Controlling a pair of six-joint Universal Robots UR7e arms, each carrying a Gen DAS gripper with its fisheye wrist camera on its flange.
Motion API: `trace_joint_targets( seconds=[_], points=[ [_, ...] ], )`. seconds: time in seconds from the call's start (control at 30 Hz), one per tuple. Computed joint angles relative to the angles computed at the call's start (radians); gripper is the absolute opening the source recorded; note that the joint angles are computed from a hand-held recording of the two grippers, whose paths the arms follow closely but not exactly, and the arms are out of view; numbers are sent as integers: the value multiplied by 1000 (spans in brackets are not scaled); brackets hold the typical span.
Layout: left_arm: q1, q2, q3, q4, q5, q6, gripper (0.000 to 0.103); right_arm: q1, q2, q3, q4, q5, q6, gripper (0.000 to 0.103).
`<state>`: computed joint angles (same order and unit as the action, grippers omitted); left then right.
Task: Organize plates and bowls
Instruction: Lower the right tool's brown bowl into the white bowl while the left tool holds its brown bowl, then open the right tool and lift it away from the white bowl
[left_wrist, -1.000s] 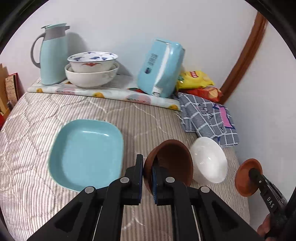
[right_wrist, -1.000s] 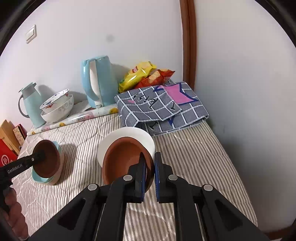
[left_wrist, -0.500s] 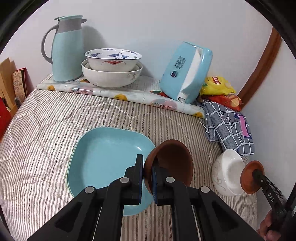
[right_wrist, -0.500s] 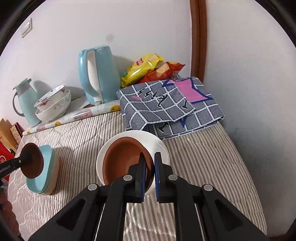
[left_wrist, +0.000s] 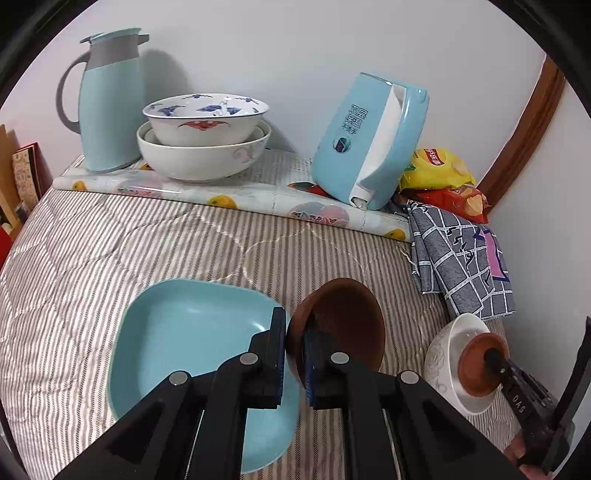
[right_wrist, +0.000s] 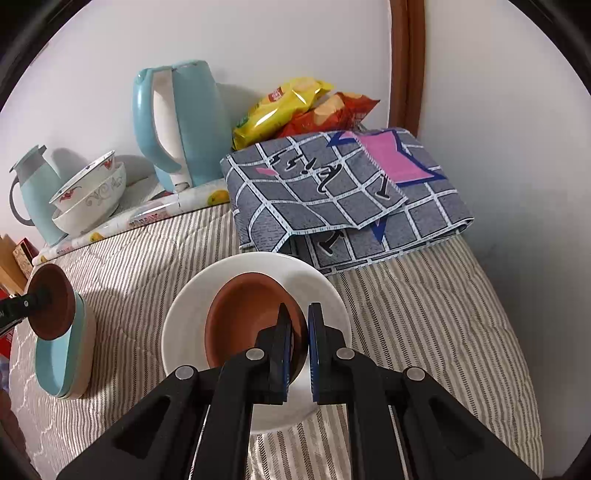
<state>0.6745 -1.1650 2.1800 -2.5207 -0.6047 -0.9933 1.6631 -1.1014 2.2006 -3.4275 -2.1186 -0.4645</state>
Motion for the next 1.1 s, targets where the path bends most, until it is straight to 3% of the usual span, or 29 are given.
trace_joint_targets(
  seconds=[0.7, 1.1],
  points=[
    [38, 119, -84, -94, -43, 93, 9, -18, 42, -53, 106, 9, 7, 8],
    [46, 136, -90, -116, -67, 112, 9, 8, 91, -94, 118, -107, -58, 10]
  ],
)
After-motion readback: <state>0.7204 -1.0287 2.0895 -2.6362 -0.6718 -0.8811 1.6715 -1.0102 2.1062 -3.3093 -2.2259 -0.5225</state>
